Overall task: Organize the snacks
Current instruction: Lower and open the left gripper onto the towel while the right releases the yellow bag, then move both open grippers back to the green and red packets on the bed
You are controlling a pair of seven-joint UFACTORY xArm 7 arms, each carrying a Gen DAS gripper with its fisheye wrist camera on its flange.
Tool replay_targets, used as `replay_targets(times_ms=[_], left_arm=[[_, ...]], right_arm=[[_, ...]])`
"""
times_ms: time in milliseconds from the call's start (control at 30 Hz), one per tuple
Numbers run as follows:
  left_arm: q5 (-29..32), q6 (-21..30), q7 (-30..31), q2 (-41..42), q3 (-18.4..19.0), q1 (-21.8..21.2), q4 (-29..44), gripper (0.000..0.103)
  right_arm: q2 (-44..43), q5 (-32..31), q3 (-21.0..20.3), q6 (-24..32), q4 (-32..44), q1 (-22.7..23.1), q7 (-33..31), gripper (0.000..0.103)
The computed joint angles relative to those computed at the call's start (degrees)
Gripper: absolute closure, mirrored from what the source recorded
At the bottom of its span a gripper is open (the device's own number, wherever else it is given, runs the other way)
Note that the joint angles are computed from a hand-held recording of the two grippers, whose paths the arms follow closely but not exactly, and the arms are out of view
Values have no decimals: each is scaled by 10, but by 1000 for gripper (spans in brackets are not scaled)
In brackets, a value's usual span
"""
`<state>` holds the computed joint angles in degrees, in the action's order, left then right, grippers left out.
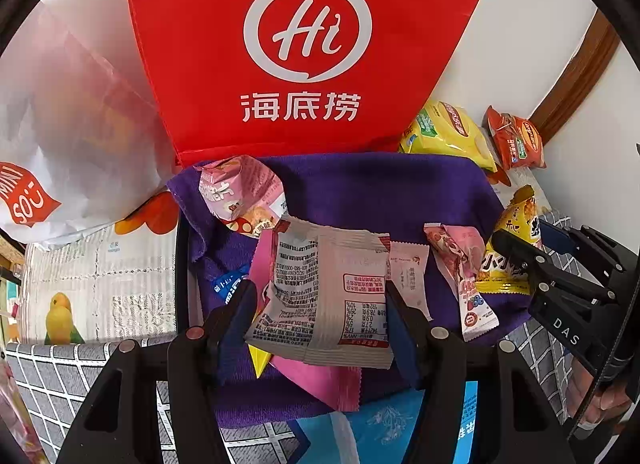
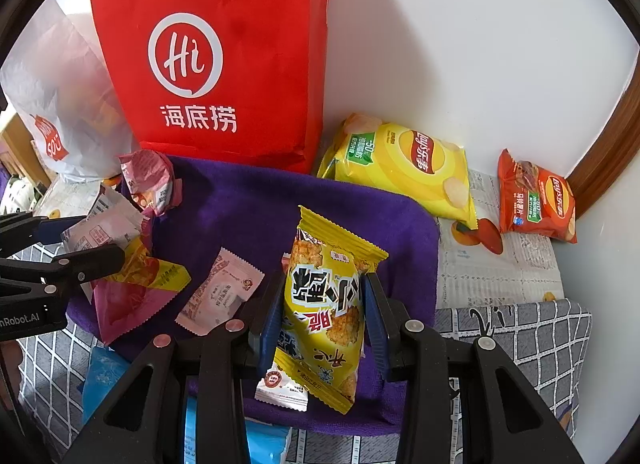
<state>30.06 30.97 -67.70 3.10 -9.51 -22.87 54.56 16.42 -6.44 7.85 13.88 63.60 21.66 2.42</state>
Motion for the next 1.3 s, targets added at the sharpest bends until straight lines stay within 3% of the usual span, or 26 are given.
replay_targets(times_ms=[733,800,867,1033,1300], left_arm=[[-15,-3,11,-1,-1,-2,1,42],[-9,-20,7,-8,-1,-2,-6,39],[-3,-32,-1,-14,-3,-1,-11,28],[24,1,-32,-37,-15,-4,-12,25],[38,19,-87,-128,-56,5,-76,25]], right_arm=[[-4,-5,0,-3,-3,-2,5,64],[-8,-1,1,-5,-6,-4,2,64],[-14,6,6,-8,-11,-8,-4,63],[-41,34,19,-32,-34,-21,-27,57],[-99,65,27,-66,-78,-22,-45,51]])
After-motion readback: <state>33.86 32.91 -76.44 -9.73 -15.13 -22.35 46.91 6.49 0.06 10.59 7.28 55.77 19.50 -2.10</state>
